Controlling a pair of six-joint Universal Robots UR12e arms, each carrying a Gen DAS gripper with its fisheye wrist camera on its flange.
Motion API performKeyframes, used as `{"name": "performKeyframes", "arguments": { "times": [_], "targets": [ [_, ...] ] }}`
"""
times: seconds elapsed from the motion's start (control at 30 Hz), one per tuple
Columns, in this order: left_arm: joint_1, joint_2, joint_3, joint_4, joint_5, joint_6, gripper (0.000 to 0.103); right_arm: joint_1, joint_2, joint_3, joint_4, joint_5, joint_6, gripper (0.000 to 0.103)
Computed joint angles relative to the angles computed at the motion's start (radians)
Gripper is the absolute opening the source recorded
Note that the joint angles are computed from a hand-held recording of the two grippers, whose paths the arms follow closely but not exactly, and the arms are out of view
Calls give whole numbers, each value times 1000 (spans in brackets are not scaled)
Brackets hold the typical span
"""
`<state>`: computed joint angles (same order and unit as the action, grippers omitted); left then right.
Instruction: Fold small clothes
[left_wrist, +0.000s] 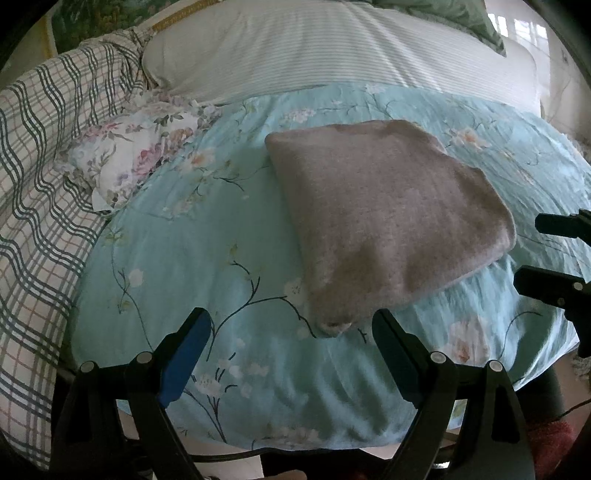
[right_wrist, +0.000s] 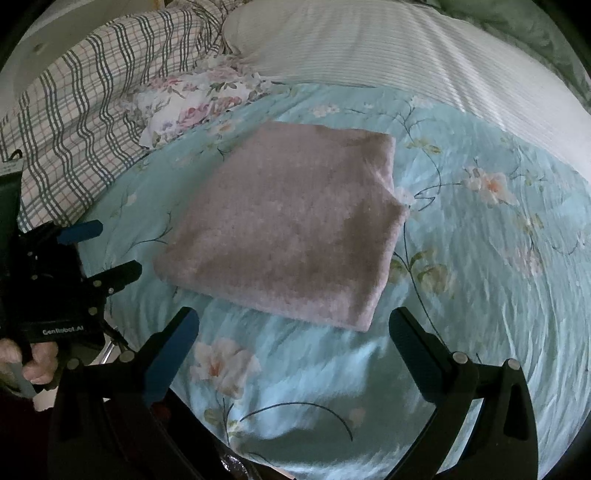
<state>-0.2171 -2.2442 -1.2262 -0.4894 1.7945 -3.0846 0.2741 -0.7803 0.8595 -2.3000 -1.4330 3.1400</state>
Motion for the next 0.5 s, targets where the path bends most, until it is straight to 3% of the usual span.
{"name": "performKeyframes", "arguments": {
  "times": [0.5],
  "targets": [
    [8,-18,39,-35,-11,-7,90,3,39,-75,55,0,-16,103]
  ]
}}
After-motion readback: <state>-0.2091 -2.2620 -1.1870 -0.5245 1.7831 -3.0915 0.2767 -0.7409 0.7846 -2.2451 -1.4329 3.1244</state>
